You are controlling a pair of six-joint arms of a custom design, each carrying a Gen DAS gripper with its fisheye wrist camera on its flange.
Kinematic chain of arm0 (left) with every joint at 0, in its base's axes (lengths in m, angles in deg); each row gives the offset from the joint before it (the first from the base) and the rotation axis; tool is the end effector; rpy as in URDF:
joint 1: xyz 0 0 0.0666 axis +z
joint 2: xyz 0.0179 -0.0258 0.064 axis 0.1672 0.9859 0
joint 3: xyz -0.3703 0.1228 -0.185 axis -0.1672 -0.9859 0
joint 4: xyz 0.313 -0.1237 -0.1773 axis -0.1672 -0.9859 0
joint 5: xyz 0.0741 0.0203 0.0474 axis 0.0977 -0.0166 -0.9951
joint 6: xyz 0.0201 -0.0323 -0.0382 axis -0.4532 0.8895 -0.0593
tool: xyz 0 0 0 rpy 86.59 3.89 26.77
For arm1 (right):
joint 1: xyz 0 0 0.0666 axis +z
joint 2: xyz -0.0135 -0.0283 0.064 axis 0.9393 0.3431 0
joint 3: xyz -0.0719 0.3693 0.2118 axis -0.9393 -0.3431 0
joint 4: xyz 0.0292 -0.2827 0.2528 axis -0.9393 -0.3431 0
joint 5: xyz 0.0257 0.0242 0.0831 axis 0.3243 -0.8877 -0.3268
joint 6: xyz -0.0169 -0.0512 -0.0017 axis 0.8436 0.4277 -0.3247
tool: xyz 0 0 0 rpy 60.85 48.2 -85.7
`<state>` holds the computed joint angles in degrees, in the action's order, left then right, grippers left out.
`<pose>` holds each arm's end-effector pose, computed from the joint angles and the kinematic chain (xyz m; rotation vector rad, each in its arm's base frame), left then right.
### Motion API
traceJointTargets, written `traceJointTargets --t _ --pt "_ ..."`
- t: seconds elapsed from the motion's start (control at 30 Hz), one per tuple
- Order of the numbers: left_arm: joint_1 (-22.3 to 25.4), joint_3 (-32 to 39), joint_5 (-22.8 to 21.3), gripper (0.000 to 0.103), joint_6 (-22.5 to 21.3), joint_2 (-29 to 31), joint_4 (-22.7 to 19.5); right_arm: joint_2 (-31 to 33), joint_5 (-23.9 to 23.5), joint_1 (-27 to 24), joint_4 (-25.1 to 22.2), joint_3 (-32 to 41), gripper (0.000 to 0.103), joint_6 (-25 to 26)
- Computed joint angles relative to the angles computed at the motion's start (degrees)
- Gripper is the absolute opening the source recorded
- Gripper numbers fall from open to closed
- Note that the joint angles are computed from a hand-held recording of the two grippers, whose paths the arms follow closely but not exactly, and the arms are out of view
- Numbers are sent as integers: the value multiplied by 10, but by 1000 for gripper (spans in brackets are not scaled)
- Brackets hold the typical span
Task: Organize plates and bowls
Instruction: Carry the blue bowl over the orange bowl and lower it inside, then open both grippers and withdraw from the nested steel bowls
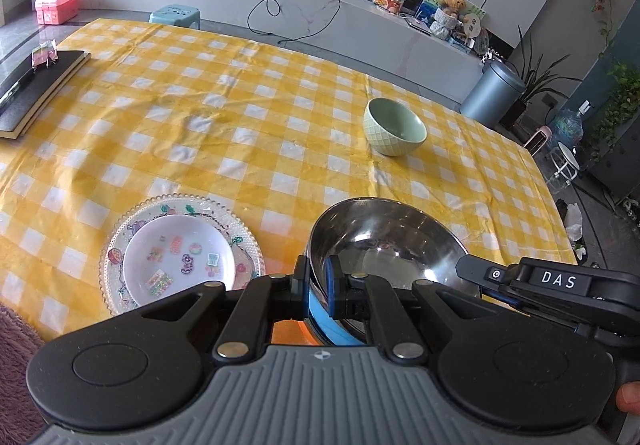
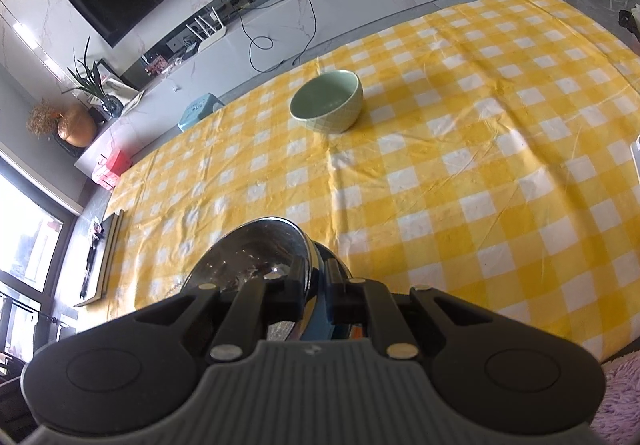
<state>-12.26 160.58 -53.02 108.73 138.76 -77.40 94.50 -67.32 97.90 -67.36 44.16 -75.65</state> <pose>0.5862 -0.2361 0.3977 -0.1130 2.4772 -0.3802 0.6259 0.3301 0.3536 0.3609 2.4277 0.5252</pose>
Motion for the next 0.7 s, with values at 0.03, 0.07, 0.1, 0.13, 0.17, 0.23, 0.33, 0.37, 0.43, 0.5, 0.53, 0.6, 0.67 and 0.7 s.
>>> traceJointTargets --t 0.03,0.07,0.1,0.13,0.17,0.23,0.33,0.37,0.43,0.5,0.53,0.6,0.67,0.7 --pt "-1 -1 -2 8 -4 1 1 2 1 0 -4 3 7 2" --pt "-2 0 -4 8 -6 2 2 4 1 0 -7 4 7 3" --pt "-2 -2 -3 8 -8 2 5 5 1 1 -10 6 7 5" --pt "0 -8 15 2 -10 0 18 6 1 1 -12 7 8 7" --pt "1 -9 30 2 -10 0 21 8 0 1 -12 8 8 8" --pt "-4 -10 27 2 -19 0 25 8 6 3 -12 9 8 14" --pt "-9 -9 24 2 -29 1 27 9 12 3 -16 11 8 19" --pt "-8 -9 27 2 -28 2 26 10 11 2 -17 11 7 18" --pt "-7 -9 21 2 -26 2 26 10 5 0 -19 11 7 16" --pt "-5 -9 17 5 -18 1 26 13 -1 -2 -24 13 7 16" --pt "-3 -10 15 7 -13 1 26 14 -2 -2 -27 14 7 15" --pt "-1 -13 10 7 -7 -1 31 17 -2 -1 -32 17 7 16" --pt "1 -15 5 10 -3 -3 35 16 -3 -1 -29 16 11 15" --pt "2 -16 3 11 -2 -4 37 14 -5 -1 -24 13 12 14"
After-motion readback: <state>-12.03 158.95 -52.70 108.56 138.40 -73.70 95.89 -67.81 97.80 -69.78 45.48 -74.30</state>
